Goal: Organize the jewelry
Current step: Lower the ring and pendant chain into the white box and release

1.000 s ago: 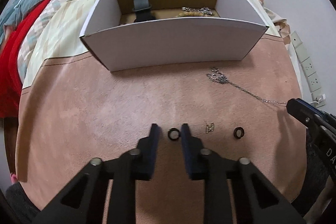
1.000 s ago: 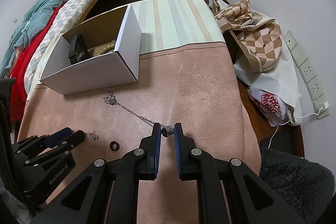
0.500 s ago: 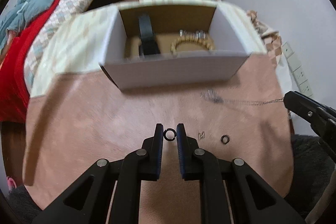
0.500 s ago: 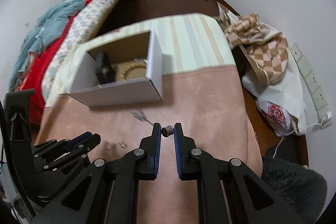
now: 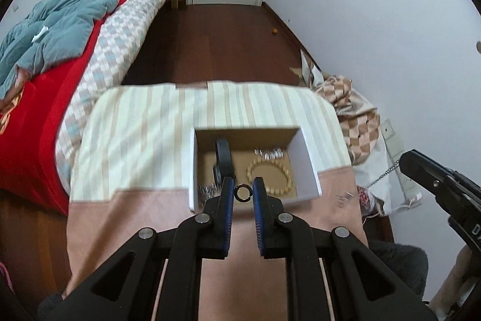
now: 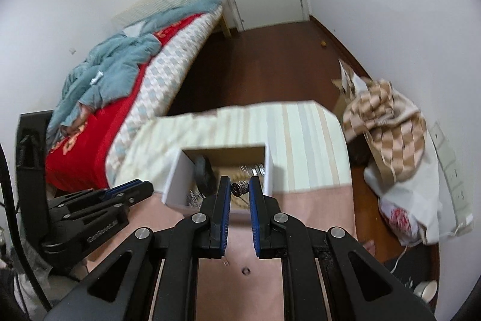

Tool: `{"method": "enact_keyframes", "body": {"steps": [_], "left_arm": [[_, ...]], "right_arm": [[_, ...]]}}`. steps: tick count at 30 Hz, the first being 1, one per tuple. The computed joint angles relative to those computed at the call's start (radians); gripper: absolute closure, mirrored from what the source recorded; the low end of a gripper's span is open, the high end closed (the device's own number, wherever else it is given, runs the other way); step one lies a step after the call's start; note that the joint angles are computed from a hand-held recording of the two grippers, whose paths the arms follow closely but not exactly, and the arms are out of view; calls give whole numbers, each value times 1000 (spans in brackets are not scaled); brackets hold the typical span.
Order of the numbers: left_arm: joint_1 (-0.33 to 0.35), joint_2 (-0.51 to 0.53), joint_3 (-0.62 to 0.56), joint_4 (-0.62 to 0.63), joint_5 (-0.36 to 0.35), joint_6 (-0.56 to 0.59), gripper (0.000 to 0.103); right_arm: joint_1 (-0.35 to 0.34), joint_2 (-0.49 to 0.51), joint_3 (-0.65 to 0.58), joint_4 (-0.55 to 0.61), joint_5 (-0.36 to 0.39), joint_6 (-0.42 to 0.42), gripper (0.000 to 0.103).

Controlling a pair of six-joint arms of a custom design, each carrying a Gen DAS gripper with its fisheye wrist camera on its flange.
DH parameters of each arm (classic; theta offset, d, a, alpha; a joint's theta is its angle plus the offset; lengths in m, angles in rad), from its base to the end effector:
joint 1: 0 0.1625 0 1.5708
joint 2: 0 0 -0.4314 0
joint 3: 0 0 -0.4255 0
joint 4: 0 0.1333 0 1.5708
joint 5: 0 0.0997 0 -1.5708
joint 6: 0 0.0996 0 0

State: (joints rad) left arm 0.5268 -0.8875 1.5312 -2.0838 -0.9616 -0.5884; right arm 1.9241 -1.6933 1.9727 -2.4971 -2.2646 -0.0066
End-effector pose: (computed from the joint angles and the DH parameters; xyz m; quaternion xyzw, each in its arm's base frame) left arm -0.5102 -0.5169 0.1477 0.2341 0.9229 -0.1754 0.2504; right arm 0.2321 -0.4281 0.4723 0.0533 -0.8966 0.3500 0.2660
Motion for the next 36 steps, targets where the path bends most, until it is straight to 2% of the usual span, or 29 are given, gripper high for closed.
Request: {"method": "enact_keyframes", "body": {"steps": [4, 9, 15, 21, 25, 28, 29, 31, 32, 34, 35, 36], "left_arm": [[29, 26, -56, 17, 6, 18, 93], [78, 62, -103, 51, -13, 3, 93], [148, 114, -146, 104, -78, -43, 93], [190, 156, -187, 120, -146, -59, 93], [198, 172, -214, 149, -140, -95, 91], [193, 169, -218, 154, -114, -115, 73], [191, 167, -218, 156, -106, -116, 54], [182, 158, -210, 142, -81, -116, 39], [174, 151, -204, 137, -66, -117, 38], [166, 147, -204, 135, -52, -113, 38], [162, 145, -204, 138, -39, -112, 37], [160, 145, -205, 141, -30, -109, 28]], "right_arm": [[7, 72, -61, -13, 3, -55, 90], [-41, 161, -107, 19, 18, -74, 90], [-133, 225, -124, 88, 59, -34, 90], [-185, 244, -118, 105, 71, -21, 90], [-213, 251, -142, 189, 108, 11, 90], [-221, 258, -159, 234, 120, 30, 89], [-222, 259, -163, 245, 119, 34, 88], [-222, 254, -165, 253, 119, 38, 86], [-219, 251, -165, 254, 115, 37, 83], [-215, 239, -163, 254, 114, 39, 69], [-212, 236, -165, 256, 112, 40, 66], [-207, 231, -163, 254, 104, 38, 61]]}}
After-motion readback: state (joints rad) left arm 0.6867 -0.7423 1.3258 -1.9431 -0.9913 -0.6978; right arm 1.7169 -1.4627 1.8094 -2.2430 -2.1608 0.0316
